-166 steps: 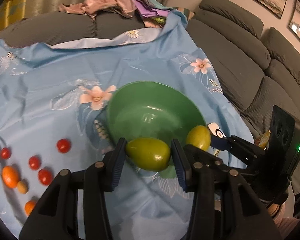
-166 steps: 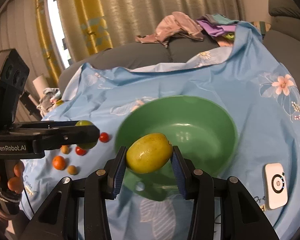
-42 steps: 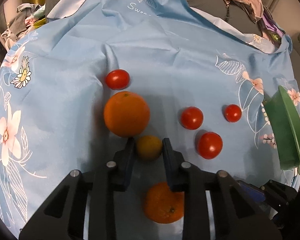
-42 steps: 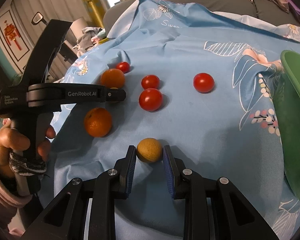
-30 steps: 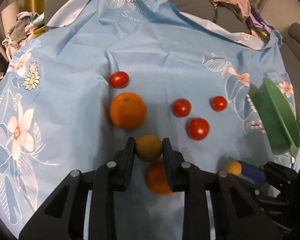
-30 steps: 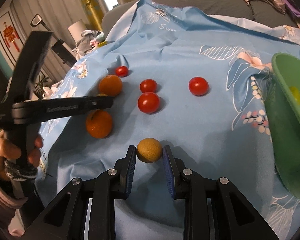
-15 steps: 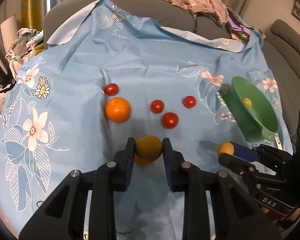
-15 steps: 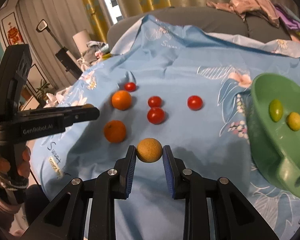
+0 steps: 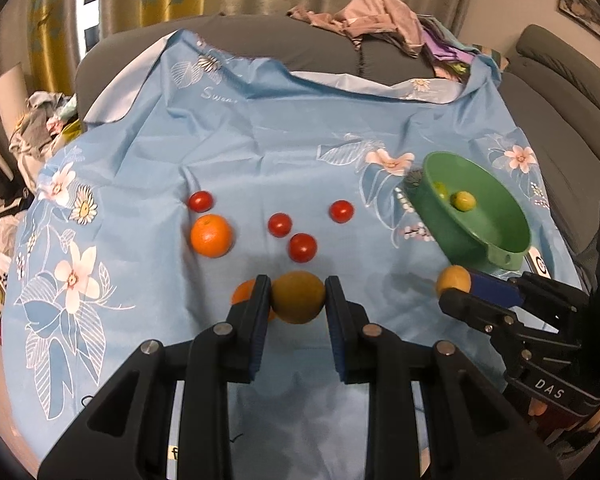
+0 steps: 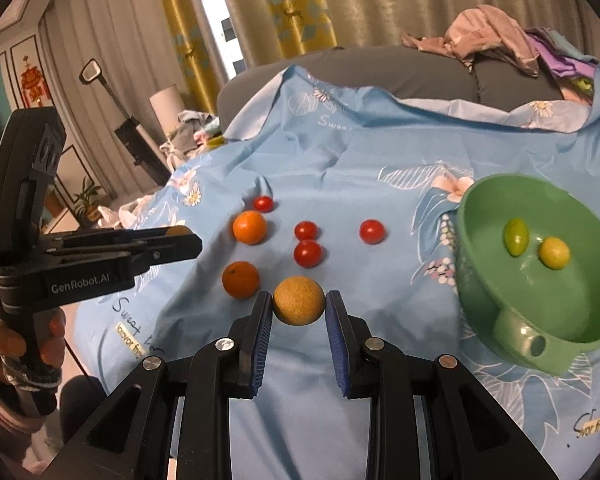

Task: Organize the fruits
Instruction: 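Carry both small fruits over the green bowl and open both grippers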

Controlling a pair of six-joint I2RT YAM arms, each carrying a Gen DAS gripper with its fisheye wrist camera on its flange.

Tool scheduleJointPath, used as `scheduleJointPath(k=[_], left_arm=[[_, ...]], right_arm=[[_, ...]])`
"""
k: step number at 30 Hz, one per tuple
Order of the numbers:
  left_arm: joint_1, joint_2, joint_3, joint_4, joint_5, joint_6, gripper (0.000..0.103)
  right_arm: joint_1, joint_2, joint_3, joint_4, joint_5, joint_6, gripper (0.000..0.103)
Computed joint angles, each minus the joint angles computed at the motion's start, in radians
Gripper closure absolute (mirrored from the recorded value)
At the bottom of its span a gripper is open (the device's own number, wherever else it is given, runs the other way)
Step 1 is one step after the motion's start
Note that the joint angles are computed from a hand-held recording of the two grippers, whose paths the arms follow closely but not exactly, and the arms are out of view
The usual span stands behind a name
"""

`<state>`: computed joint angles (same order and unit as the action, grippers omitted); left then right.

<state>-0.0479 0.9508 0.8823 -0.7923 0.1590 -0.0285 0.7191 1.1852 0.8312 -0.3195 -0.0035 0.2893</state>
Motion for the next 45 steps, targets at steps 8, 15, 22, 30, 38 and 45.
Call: scheduleJointPath(k=[8,15,22,30,38,45], left_arm=[[-0.138,0.015,0.034,0.007,-0.078,-0.032,0.076],[-0.256,0.066,0.068,0.026,-0.129,-0.055,0.076],[-0.333,0.133,0.108,0.054,-0.147,-0.07,0.076],[-0.43,0.239,0.174,0.12,-0.159,-0.069,0.076],[-0.496,0.371,0.241,0.185,-0.142,-0.062,0.076],[-0.528,0.508,0.302,0.228,-0.124,-0.05,0.076]], right_arm=[[-0.055,-0.077,-0.034,-0.009,-0.002,0.001,0.074],[-0.141,-0.135,-0.071,-0.004,-0.025,-0.002,0.074],[-0.232,-0.18,-0.097,-0.009,-0.054,-0.008,0.074],[-0.357,-0.226,-0.124,-0.024,-0.097,-0.023,0.074],[-0.468,-0.224,-0.131,-0.036,-0.137,-0.052,0.074],[-0.523,-0.18,-0.137,-0.007,-0.147,-0.067,0.074]])
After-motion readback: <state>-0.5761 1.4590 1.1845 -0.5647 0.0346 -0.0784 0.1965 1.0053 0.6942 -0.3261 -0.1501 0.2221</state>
